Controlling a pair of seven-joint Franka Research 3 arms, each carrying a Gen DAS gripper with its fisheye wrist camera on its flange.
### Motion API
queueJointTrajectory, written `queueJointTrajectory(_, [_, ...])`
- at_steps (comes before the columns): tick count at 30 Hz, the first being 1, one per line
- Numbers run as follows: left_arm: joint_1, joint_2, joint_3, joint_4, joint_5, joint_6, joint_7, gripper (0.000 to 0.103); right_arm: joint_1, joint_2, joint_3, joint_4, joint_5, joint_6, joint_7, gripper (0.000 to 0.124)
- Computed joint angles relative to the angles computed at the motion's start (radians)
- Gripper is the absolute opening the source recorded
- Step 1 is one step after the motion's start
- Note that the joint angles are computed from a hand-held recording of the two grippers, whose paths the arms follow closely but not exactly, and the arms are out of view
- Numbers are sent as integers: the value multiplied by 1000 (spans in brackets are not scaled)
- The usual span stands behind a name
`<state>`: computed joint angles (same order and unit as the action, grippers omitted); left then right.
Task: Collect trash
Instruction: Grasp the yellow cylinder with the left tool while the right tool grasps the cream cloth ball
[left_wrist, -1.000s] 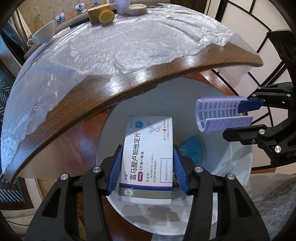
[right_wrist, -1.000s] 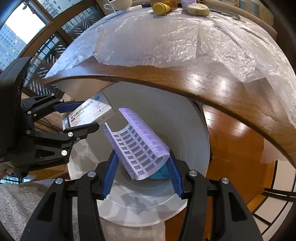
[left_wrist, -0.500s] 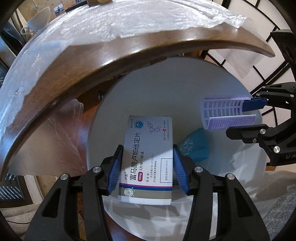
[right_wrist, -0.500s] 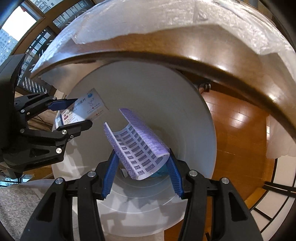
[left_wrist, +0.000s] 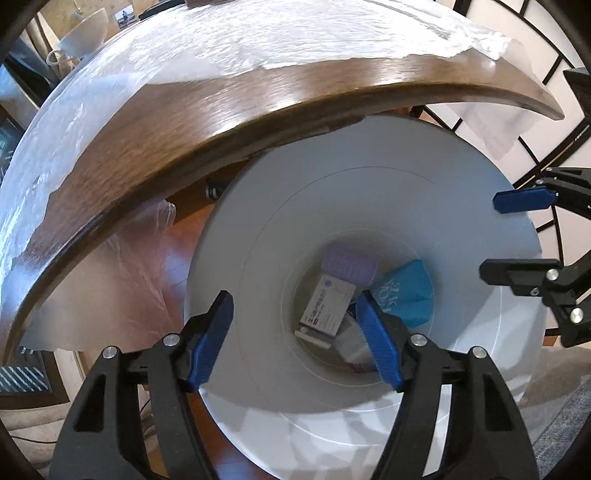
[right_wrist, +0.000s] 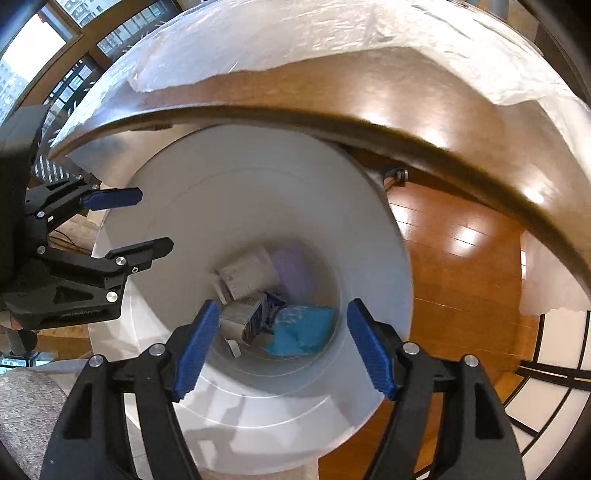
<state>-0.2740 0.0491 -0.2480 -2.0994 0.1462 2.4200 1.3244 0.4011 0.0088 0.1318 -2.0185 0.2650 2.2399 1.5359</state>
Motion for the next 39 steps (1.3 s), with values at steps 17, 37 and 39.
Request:
queueJointTrajectory(17, [56, -62, 16, 138, 138, 256, -134, 102, -70, -26, 5, 120, -205, 433, 93, 99])
queueJointTrajectory(37, [54, 378, 49, 644, 130, 113, -78, 102, -15, 667, -99, 1001, -296, 135, 118, 99])
queueJointTrajectory(39, [51, 412, 52, 691, 111, 84, -80, 102, -12, 720, -107, 1086, -268, 98, 104, 99])
